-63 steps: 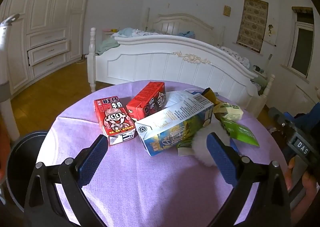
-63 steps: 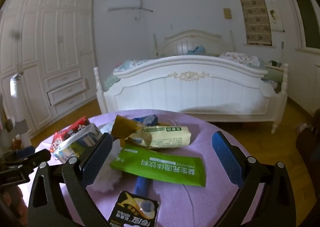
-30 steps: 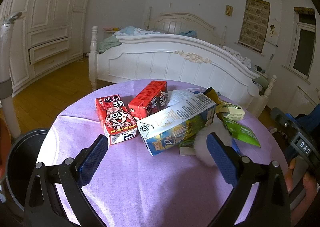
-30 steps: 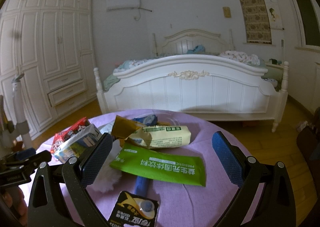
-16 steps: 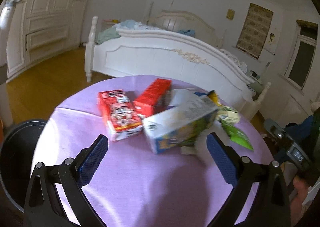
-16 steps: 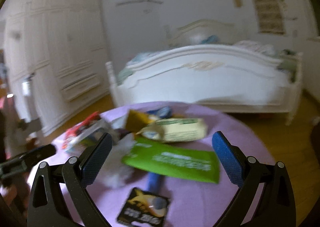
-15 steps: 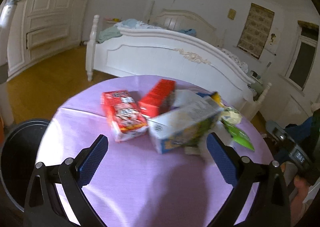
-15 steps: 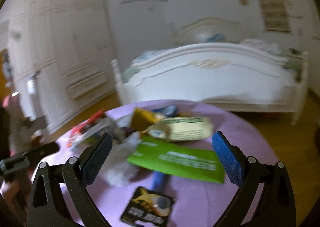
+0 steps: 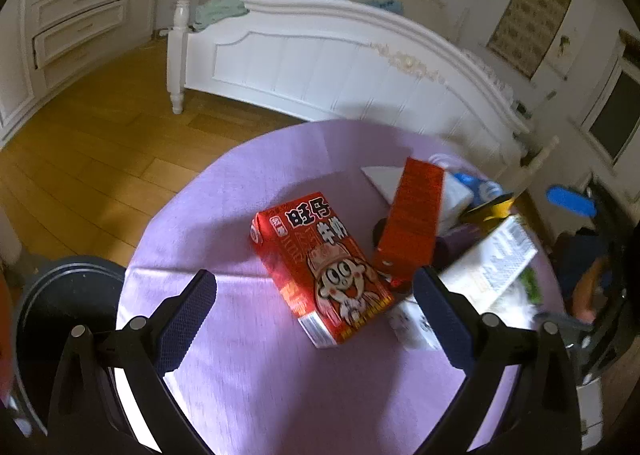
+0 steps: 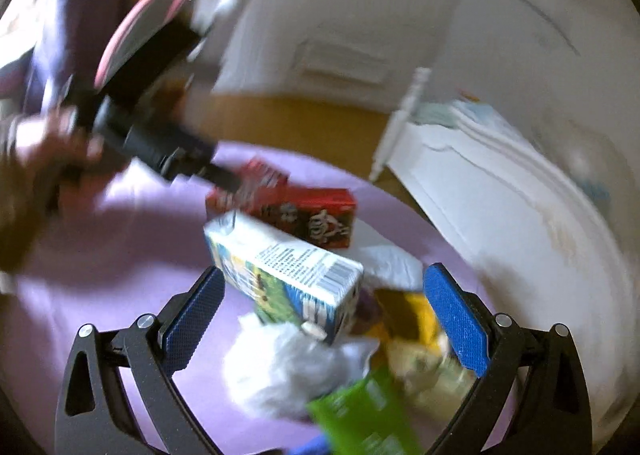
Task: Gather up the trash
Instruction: 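Grasp the red milk box with the left tool while the right tool grasps the blue-green milk carton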
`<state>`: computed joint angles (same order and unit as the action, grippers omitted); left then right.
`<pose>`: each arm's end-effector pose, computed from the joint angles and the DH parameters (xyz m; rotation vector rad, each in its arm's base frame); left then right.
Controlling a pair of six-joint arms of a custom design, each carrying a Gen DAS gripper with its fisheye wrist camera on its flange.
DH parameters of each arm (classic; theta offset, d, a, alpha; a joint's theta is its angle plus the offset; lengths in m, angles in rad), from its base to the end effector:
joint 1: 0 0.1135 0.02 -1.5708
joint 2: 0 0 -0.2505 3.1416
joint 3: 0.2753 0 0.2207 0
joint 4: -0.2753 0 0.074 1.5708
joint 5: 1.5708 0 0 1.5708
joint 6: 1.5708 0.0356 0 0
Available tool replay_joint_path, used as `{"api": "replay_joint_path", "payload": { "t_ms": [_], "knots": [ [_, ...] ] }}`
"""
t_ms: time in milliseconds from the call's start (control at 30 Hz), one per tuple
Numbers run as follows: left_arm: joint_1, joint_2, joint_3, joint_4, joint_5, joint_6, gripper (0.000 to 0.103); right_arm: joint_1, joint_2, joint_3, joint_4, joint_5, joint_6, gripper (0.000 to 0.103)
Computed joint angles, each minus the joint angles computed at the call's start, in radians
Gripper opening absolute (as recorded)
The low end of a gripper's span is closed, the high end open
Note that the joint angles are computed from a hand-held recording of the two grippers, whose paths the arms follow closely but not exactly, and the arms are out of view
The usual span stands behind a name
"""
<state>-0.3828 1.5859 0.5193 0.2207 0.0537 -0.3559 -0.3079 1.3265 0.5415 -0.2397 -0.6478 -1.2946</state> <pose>0.2326 -0.0957 0.1250 0.0580 2.4544 -0.3976 0.2021 -0.0417 0.1614 -1.2861 1.9330 0.0750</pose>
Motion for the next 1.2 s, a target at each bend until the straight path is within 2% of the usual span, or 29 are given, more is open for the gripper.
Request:
{"api": "replay_joint_path", "payload": {
  "t_ms": [67,167,200,233,300,333,433,533,567,633,700,767,800,933,1033,1100,1133,1167,1200],
  "knots": [
    [-0.009,0.049,0.05,-0.032,-0.007,0.011,0.097,0.083,0.068,0.04,-0.002,0.082,-0.045,0.098],
    [-0.021,0.106,0.102,-0.069,-0.016,0.012,0.097,0.113,0.172,0.12,-0.062,0.122,-0.089,0.096],
    [-0.02,0.112,0.107,-0.073,-0.017,0.011,0.097,0.115,0.192,0.142,-0.105,0.123,-0.096,0.091],
    [-0.021,0.114,0.102,-0.068,-0.02,0.009,0.097,0.131,0.209,0.161,-0.125,0.133,-0.082,0.074],
    [-0.027,0.112,0.106,-0.075,-0.036,0.012,0.097,0.099,0.215,0.175,-0.21,0.099,-0.082,0.069],
    [-0.031,0.114,0.111,-0.081,-0.043,0.014,0.097,0.11,0.219,0.187,-0.224,0.095,-0.059,0.064],
    [-0.037,0.124,0.124,-0.091,-0.062,0.039,0.096,0.013,0.157,0.147,-0.353,0.001,-0.081,0.051],
    [-0.064,0.138,0.142,-0.102,-0.105,0.048,0.094,-0.118,0.099,0.107,-0.464,-0.063,-0.104,0.047],
    [-0.064,0.142,0.145,-0.101,-0.109,0.046,0.093,-0.143,0.079,0.087,-0.473,-0.079,-0.078,0.046],
    [-0.061,0.143,0.14,-0.086,-0.075,0.031,0.079,-0.287,0.102,0.095,-0.602,-0.149,-0.106,0.045],
    [-0.054,0.14,0.12,-0.062,-0.056,0.007,0.077,-0.396,0.155,0.121,-0.705,-0.201,-0.154,0.044],
    [-0.04,0.123,0.086,-0.033,-0.037,0.007,0.073,-0.439,0.186,0.144,-0.74,-0.239,-0.127,0.044],
    [-0.032,0.109,0.067,-0.023,-0.026,0.007,0.07,-0.486,0.195,0.145,-0.781,-0.249,-0.158,0.044],
    [0.001,0.034,0.007,-0.053,0.013,0.036,0.06,-0.527,0.176,0.112,-0.788,-0.225,-0.19,0.044],
    [0.016,-0.019,-0.018,-0.117,0.035,0.091,0.059,-0.504,0.124,0.068,-0.753,-0.191,-0.185,0.047],
    [0.008,-0.053,-0.037,-0.131,0.019,0.099,0.061,-0.409,0.07,0.008,-0.637,-0.157,-0.079,0.066],
    [-0.002,-0.065,-0.043,-0.131,0.002,0.105,0.061,-0.379,0.038,-0.017,-0.597,-0.158,-0.048,0.081],
    [-0.025,-0.071,-0.037,-0.131,-0.024,0.106,0.062,-0.341,0.015,-0.04,-0.548,-0.165,-0.003,0.084],
    [-0.037,-0.071,-0.031,-0.13,-0.042,0.108,0.069,-0.287,-0.008,-0.056,-0.494,-0.163,0.059,0.084]
  ]
}}
